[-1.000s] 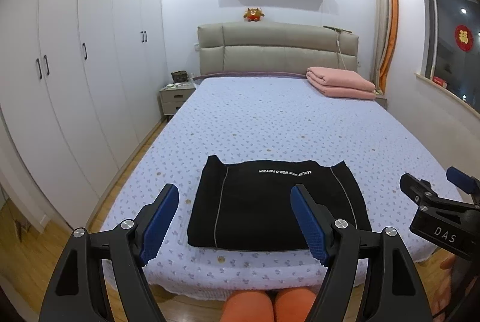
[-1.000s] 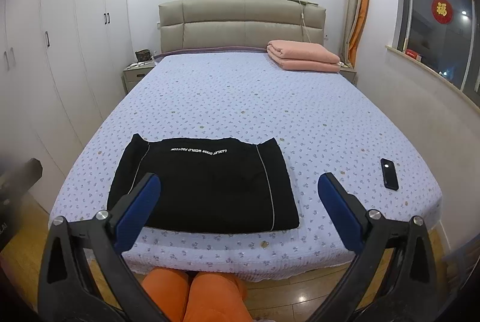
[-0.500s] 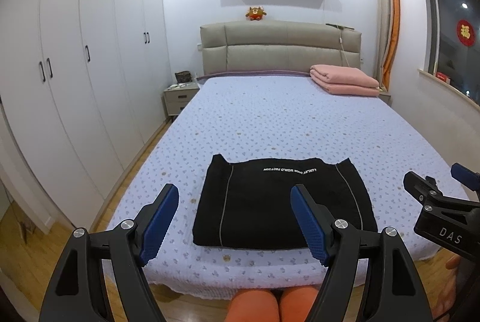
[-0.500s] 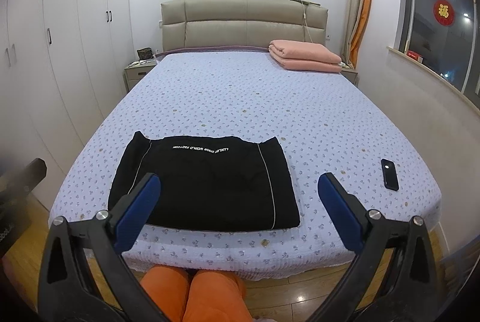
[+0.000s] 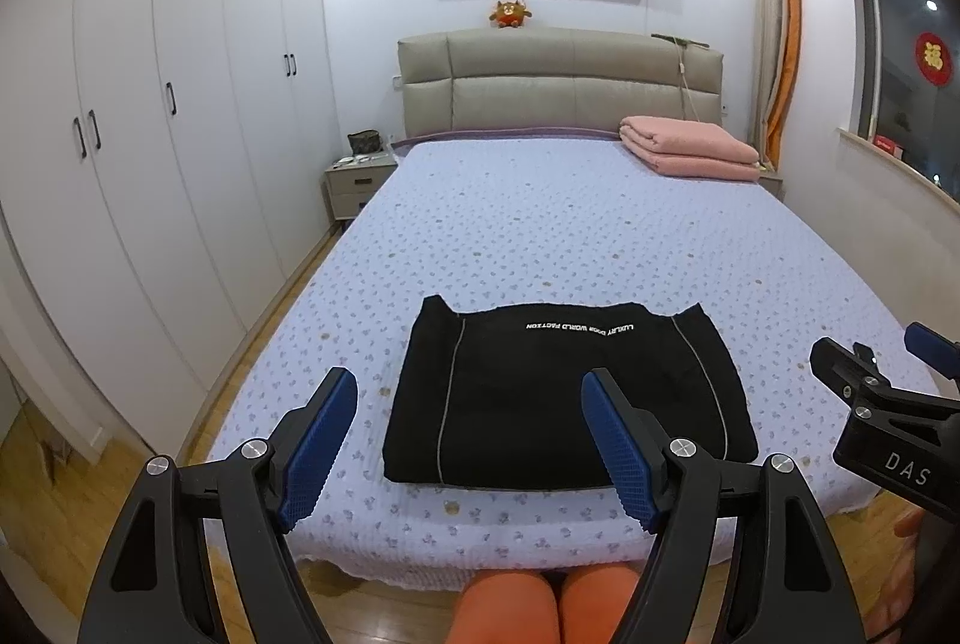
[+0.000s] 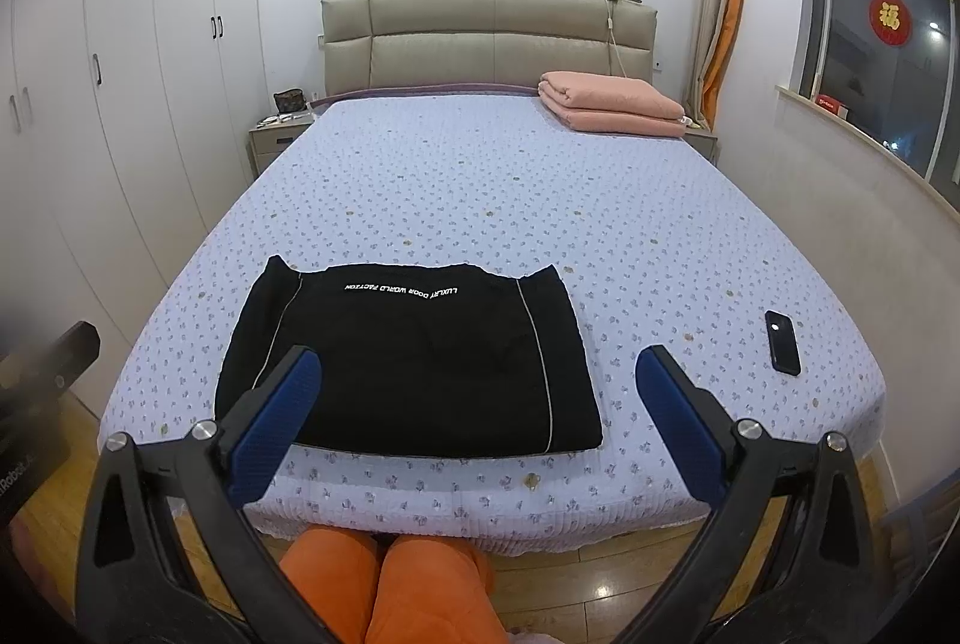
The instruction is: Fold large clothes
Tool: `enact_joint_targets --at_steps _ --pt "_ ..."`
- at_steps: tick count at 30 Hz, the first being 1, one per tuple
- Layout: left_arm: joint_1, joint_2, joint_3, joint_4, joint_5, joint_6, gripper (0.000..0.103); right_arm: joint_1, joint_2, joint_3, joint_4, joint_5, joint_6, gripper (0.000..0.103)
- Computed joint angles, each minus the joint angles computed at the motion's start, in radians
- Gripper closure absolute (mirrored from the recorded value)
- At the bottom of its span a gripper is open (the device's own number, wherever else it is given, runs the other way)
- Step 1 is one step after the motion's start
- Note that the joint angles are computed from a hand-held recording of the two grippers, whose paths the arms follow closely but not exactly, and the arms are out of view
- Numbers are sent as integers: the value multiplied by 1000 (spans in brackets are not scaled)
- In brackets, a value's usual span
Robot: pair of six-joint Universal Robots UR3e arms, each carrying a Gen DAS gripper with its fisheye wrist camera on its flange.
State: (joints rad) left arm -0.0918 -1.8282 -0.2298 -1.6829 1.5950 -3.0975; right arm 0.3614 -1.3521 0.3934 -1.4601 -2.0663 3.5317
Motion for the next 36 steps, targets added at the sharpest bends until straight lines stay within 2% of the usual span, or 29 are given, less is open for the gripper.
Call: enact_joint_targets --at_steps 10,25,30,36 --pt "-12 -50 84 -44 10 -10 24 4 32 -59 36 0 6 0" --pt "-19 -111 174 -98 17 -36 24 -69 -23 33 11 99 -30 0" --pt "-22 -91 99 -48 26 -39 24 -86 -36 71 -5 117 -36 0" --pt "-62 -57 -85 113 121 -33 24 -106 -11 68 -5 125 -45 0"
